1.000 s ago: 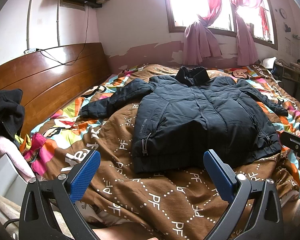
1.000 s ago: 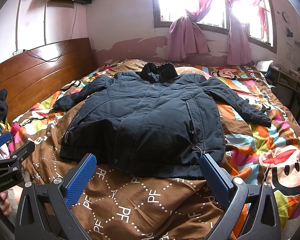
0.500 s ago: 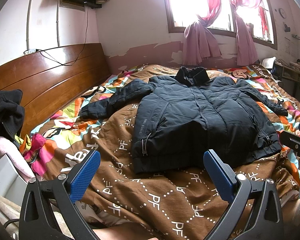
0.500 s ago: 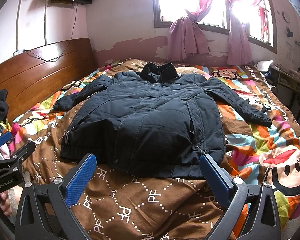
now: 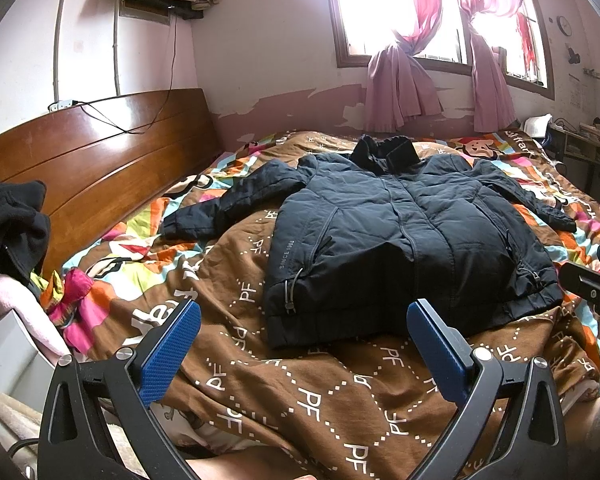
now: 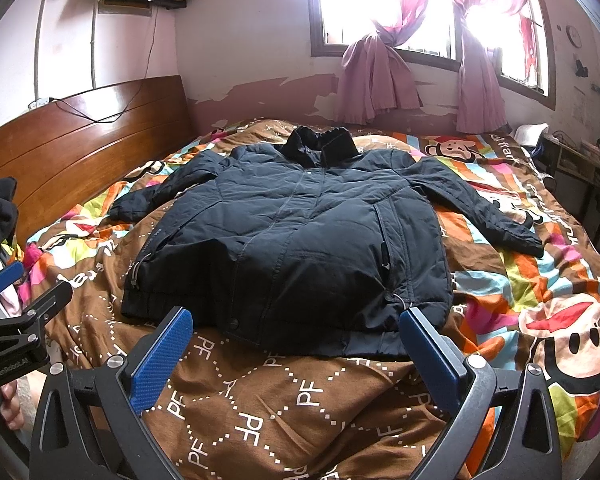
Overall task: Fold large clothes
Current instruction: 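Move the right tool toward the jacket sleeve cuff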
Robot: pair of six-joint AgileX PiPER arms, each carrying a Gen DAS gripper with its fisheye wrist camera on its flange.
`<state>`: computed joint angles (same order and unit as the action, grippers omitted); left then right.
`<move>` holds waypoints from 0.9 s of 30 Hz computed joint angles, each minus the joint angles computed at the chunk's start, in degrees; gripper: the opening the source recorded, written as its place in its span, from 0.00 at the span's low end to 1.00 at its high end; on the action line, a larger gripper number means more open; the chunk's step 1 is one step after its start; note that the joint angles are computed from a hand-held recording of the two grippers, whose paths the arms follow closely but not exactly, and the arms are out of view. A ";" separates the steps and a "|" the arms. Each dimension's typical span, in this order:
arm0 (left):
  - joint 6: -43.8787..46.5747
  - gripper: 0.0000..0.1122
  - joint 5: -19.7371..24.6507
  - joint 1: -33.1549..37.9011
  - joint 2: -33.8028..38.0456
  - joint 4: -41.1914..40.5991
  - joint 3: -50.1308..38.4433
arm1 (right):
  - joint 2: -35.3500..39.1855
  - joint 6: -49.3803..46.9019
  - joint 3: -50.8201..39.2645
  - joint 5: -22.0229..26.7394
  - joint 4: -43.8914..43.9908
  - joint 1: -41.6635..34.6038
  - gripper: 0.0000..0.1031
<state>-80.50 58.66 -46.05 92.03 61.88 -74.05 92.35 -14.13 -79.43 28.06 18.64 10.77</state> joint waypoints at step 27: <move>27.67 0.90 6.32 6.16 10.90 -8.21 -36.86 | 5.24 2.52 -31.95 26.45 -0.27 -5.69 1.00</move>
